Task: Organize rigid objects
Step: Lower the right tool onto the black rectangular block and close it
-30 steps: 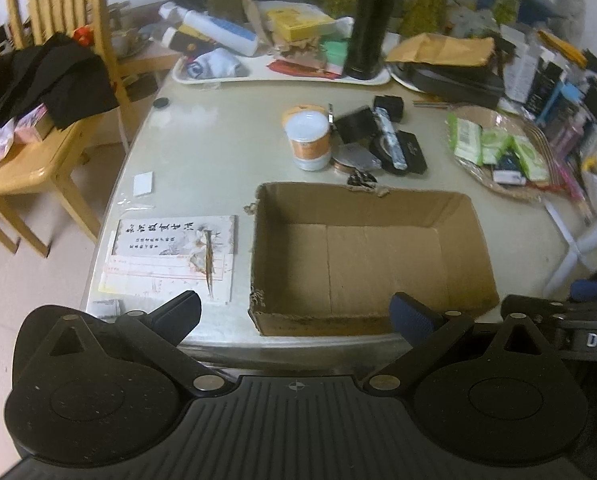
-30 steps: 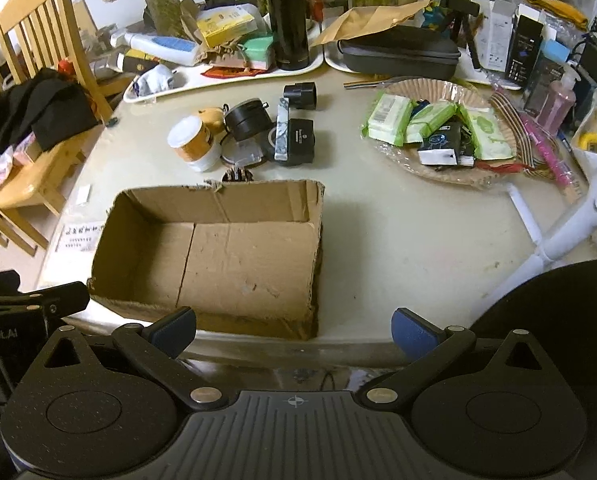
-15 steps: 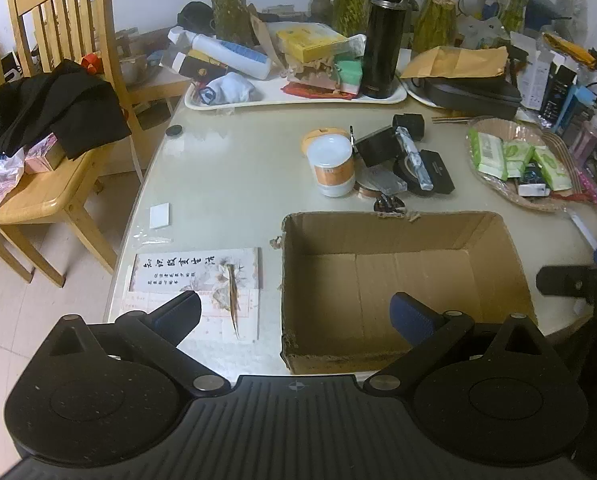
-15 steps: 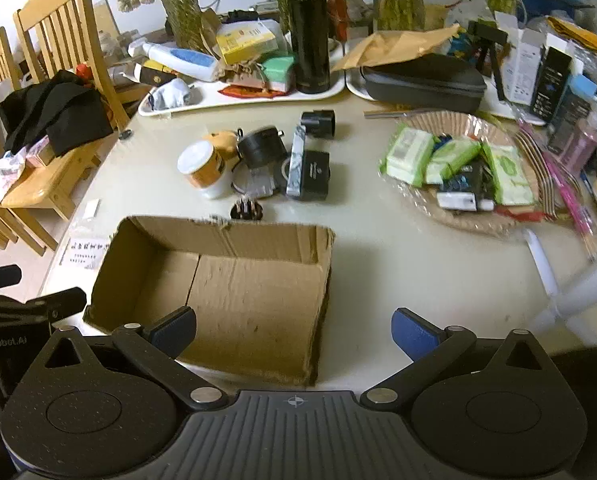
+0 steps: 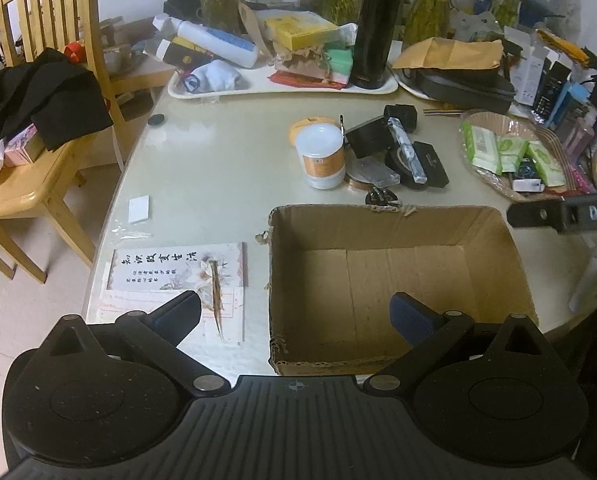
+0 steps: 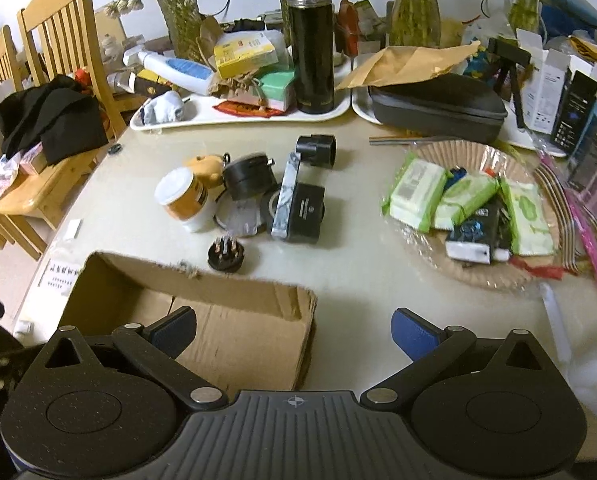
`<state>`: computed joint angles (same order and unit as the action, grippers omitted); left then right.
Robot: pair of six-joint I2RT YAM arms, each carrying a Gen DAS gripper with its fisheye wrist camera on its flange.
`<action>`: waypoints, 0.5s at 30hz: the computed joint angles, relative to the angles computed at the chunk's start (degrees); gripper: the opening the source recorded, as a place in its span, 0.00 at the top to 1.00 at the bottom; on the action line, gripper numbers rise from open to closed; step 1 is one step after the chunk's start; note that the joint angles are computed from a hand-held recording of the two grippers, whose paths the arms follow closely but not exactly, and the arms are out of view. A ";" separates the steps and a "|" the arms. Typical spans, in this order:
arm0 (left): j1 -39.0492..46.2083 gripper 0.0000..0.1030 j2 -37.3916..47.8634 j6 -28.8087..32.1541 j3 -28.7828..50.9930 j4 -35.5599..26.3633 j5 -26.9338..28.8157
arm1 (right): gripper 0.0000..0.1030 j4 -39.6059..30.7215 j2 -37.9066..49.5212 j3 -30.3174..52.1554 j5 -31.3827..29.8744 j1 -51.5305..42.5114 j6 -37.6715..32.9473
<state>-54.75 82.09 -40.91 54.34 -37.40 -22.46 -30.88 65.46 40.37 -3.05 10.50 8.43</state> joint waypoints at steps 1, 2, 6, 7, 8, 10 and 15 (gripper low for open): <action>0.16 0.00 -0.17 -0.02 -0.21 0.17 -0.05 | 0.00 1.07 0.98 0.16 -0.49 -0.59 -0.45; 0.34 0.00 -0.37 0.00 -0.43 0.32 -0.13 | 0.00 2.29 1.92 0.18 -1.08 -1.26 -0.88; 1.76 0.00 -0.84 1.25 -0.75 0.89 1.21 | 0.00 6.36 6.62 0.95 -4.02 -3.97 -1.47; 2.04 0.00 -1.00 1.49 -0.85 1.03 1.53 | 0.00 7.11 7.79 1.31 -4.58 -4.49 -1.47; 2.36 0.00 -1.14 1.87 -0.93 1.20 2.01 | 0.00 8.06 9.34 1.80 -5.05 -4.97 -1.50; 2.92 0.00 -1.04 2.22 -0.92 1.41 3.02 | 0.00 9.61 12.28 2.81 -5.85 -5.64 -1.65; 4.24 0.00 -2.38 2.41 -3.21 4.58 7.70 | 0.09 12.86 19.18 5.88 -5.84 -6.03 -1.82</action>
